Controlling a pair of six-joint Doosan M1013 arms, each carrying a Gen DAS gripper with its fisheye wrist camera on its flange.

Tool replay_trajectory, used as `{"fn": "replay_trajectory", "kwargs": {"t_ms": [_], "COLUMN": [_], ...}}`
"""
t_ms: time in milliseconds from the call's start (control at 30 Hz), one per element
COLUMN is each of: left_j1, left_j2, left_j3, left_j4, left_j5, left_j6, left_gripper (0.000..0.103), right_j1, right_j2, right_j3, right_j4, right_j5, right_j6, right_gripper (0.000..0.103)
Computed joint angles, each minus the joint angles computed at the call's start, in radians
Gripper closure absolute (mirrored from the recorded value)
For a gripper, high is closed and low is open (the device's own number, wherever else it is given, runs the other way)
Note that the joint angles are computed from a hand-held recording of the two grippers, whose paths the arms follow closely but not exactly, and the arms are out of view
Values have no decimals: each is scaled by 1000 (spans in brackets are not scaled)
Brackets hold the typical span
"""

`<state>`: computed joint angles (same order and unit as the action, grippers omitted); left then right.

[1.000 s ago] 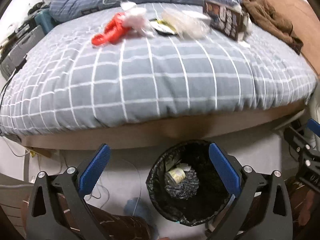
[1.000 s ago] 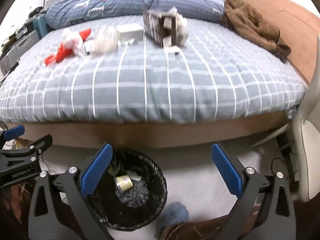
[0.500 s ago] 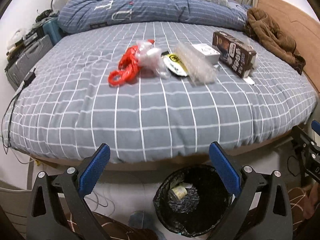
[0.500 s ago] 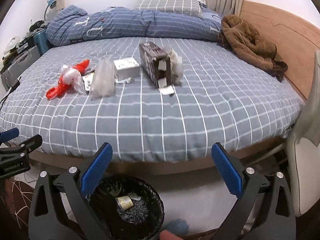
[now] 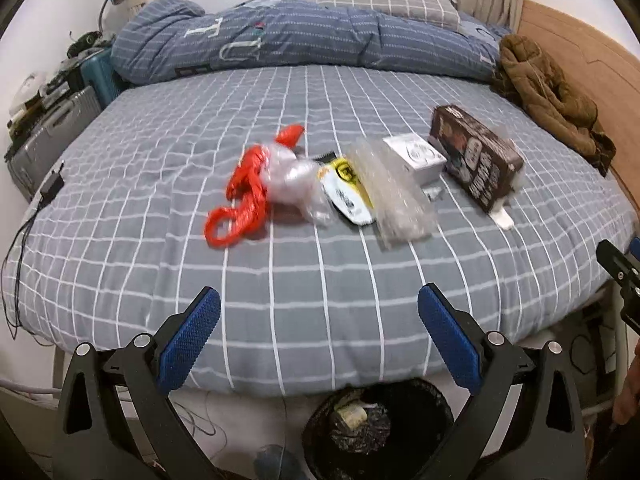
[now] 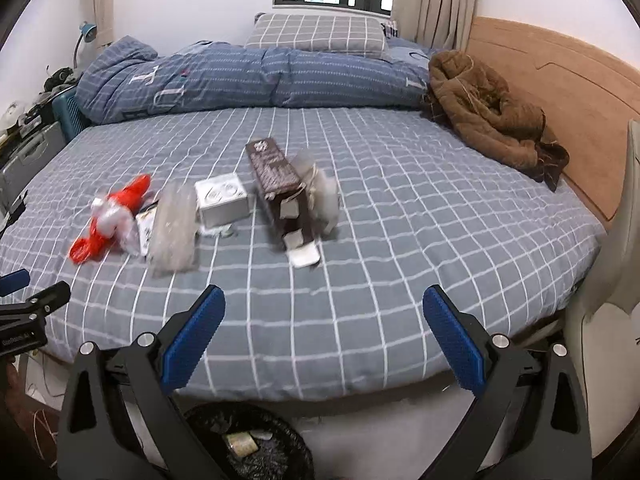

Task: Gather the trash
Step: 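Move both open tools back toward the remaining items on the bed, then grasp the clear plastic bag with the left tool while the right tool grasps the brown box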

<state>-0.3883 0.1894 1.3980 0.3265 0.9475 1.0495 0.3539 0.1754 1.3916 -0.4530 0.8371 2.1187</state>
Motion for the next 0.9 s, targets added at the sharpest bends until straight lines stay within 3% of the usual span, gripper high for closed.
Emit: {"fn": "replay_trajectory", "kwargs": {"t_ms": [900], "left_j1": [126], "left_j2": [202], "left_j3": [-222], "left_j4": [-74], "left_j5": [57], "left_j6": [121], "left_gripper": [6], "right_j1": [-53], "right_j2": [218], "right_j3": [-255], "right_j4": [152], "right_j5": [7], "right_j6": [-250], "right_gripper": [14]}}
